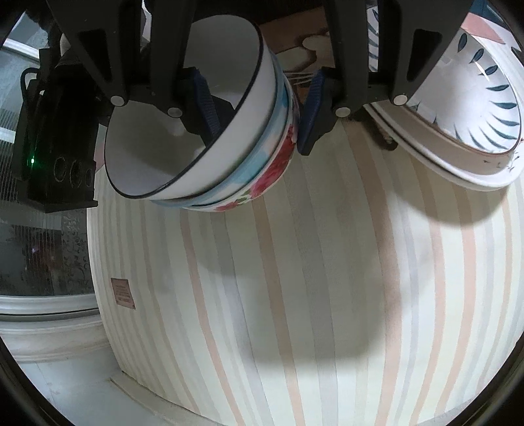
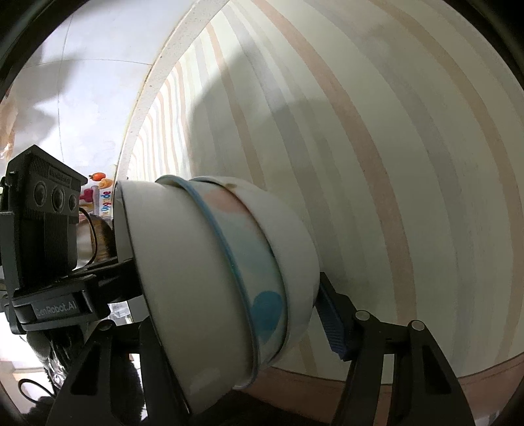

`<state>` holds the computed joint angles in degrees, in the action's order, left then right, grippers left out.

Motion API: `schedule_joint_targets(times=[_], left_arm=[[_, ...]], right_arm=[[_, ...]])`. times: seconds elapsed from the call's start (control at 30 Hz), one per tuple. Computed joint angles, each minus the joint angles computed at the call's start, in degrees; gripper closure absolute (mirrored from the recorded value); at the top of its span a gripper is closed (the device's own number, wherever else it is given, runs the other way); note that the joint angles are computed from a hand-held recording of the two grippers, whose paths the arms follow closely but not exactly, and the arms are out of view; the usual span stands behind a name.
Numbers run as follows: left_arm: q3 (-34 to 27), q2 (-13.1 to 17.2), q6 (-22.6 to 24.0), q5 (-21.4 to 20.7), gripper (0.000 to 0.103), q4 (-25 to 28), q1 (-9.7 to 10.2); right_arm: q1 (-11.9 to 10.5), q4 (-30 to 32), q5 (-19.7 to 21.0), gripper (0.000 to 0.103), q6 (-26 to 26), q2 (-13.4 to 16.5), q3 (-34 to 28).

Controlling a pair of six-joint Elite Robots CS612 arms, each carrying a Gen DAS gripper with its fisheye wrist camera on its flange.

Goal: Organize plates and bowls
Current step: 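Lift the bowl stack with both tools over the plate stack, then lower the bowl stack onto the blue-striped plate with both tools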

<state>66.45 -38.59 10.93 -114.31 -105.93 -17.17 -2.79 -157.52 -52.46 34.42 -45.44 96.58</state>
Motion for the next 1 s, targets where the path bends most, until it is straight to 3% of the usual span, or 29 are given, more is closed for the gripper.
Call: schedule_joint_targets(times=[0.5,1.0], left_arm=[[1.1,-2.3,-4.0,-2.0,0.059,-4.1,2.95],[1.3,-3.3,-3.1,0.0,0.059,-5.9,7.77]], right_arm=[[1.5,5.7,0.8,0.039,-5.9,-1.0,-4.2],[6.4,7.4,0.1,0.04,-5.8,1.7,-11.0]])
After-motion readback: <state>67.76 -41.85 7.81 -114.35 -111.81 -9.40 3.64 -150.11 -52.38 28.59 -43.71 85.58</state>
